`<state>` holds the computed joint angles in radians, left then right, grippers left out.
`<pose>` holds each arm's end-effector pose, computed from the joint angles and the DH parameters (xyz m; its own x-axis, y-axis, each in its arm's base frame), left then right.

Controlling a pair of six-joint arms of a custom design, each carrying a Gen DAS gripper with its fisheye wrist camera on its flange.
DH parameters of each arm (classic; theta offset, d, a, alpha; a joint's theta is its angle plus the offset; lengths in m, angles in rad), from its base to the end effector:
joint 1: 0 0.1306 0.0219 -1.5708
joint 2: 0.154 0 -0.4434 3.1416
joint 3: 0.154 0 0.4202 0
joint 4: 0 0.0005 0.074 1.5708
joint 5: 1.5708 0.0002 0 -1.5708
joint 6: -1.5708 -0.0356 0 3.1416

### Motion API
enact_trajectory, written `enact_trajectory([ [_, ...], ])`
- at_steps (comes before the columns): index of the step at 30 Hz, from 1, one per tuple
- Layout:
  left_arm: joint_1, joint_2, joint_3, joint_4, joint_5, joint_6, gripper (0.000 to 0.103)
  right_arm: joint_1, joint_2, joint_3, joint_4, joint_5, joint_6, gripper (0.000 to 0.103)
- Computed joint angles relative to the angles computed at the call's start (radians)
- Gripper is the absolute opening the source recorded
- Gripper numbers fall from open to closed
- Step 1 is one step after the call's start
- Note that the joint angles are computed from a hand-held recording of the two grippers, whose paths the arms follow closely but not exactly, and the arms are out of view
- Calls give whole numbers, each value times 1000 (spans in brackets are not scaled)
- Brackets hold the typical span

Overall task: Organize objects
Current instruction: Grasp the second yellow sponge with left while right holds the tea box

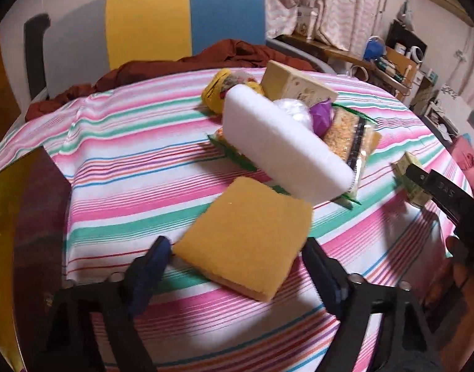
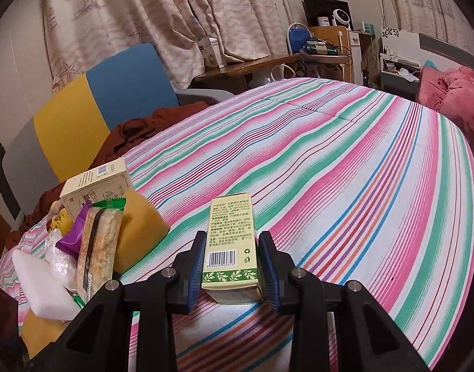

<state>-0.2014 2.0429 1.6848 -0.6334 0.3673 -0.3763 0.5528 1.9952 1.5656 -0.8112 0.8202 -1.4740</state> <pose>0.7163 -0.1598 0.2528 -0.6232 0.4773 -0.6196 0.6541 0.7523 -0.0783 0.5909 0.3334 0.2338 -0.2335 0.6536 -0.7199 0.7863 0.5625 0.2557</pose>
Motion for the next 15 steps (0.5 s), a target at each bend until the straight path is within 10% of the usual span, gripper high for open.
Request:
enact_trajectory([
  [15,25,-65,-157,196,51,-33,56,28,20,53,-21,58,91,33],
])
